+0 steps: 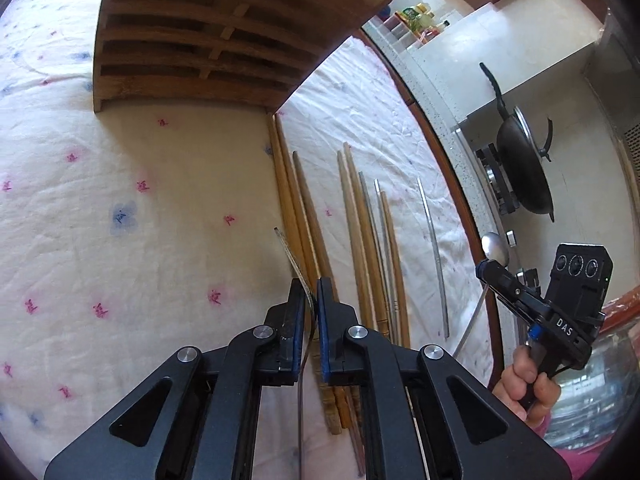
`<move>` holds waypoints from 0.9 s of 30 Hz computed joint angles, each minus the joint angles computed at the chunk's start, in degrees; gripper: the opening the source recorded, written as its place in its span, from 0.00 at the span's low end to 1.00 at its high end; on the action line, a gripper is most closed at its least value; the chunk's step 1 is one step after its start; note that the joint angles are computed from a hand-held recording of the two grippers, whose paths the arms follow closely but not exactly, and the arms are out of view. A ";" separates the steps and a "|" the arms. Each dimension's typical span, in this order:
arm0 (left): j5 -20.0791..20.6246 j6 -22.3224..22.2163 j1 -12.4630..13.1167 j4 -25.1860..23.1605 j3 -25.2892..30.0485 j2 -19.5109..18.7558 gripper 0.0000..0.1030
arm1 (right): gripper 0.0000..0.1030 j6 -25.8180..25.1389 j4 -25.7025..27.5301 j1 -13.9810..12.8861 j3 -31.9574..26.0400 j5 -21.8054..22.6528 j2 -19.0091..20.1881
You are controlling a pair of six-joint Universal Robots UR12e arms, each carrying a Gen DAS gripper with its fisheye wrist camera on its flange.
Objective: Organize utensils
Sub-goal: 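Lift the spoon with the right gripper while the left gripper carries the fork toward the holder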
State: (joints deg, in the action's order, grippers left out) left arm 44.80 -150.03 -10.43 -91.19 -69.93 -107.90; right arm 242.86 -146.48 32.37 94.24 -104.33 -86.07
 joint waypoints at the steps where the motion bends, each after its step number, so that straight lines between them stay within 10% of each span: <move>1: -1.24 0.05 0.45 1.49 -0.90 0.88 0.04 | 0.03 -0.27 -0.12 0.16 -0.23 -0.38 -0.05; 15: -11.50 -14.05 5.75 29.75 -5.75 6.48 0.02 | 0.02 -14.47 2.37 1.34 -11.46 -11.31 4.17; 27: -9.71 -33.64 5.26 49.38 5.40 -1.92 0.02 | 0.02 -26.89 1.77 -1.26 -23.99 -14.98 11.83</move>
State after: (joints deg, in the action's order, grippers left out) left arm 35.09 -183.68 -5.17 -41.81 -64.53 -109.82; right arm 215.97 -144.71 31.11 70.25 -119.31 -74.24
